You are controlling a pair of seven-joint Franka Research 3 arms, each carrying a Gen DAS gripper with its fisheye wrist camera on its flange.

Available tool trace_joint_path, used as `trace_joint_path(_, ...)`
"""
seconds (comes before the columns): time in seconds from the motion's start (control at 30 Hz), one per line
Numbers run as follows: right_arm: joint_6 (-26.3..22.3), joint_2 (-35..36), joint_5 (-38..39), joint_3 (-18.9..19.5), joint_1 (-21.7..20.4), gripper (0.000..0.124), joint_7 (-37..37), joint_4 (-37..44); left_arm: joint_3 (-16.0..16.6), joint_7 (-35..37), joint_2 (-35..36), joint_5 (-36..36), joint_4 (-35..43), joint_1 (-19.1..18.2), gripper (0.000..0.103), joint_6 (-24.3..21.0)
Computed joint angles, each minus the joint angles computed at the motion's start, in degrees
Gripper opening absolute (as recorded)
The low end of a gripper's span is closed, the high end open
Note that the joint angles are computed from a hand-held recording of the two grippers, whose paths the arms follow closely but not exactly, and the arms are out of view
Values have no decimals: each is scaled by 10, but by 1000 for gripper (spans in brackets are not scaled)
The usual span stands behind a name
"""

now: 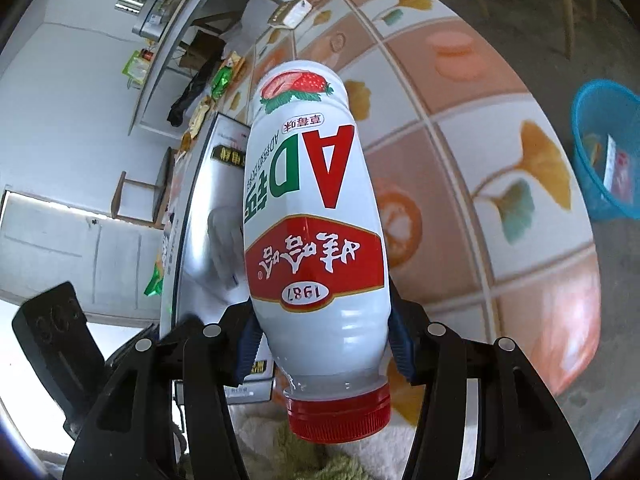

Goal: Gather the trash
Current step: 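Lift the milk bottle with the right tool while the left tool carries the silver box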

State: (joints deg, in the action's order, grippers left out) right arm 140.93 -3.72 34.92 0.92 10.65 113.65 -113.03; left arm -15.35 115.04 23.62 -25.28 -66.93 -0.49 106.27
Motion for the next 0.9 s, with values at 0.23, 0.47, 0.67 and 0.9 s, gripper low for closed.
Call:
trace_joint_path(0.23, -5, 20, -30, 2, -1, 51, 16, 25, -5, -11, 40, 11, 54, -9, 42, 1)
trace_joint_path(0.47, -23, 31, -87, 2, -3, 62, 46, 50, -6, -3, 60, 55, 71, -26, 38, 21)
trace_joint_path(0.67, -47, 63, -125, 0, -7, 71, 52, 94, -7, 13, 49, 73, 46, -33, 31, 46)
trace_joint_path(0.9, -60, 91, -135, 0, -8, 71, 44, 136, -7, 19, 42, 80, 33, -35, 29, 61)
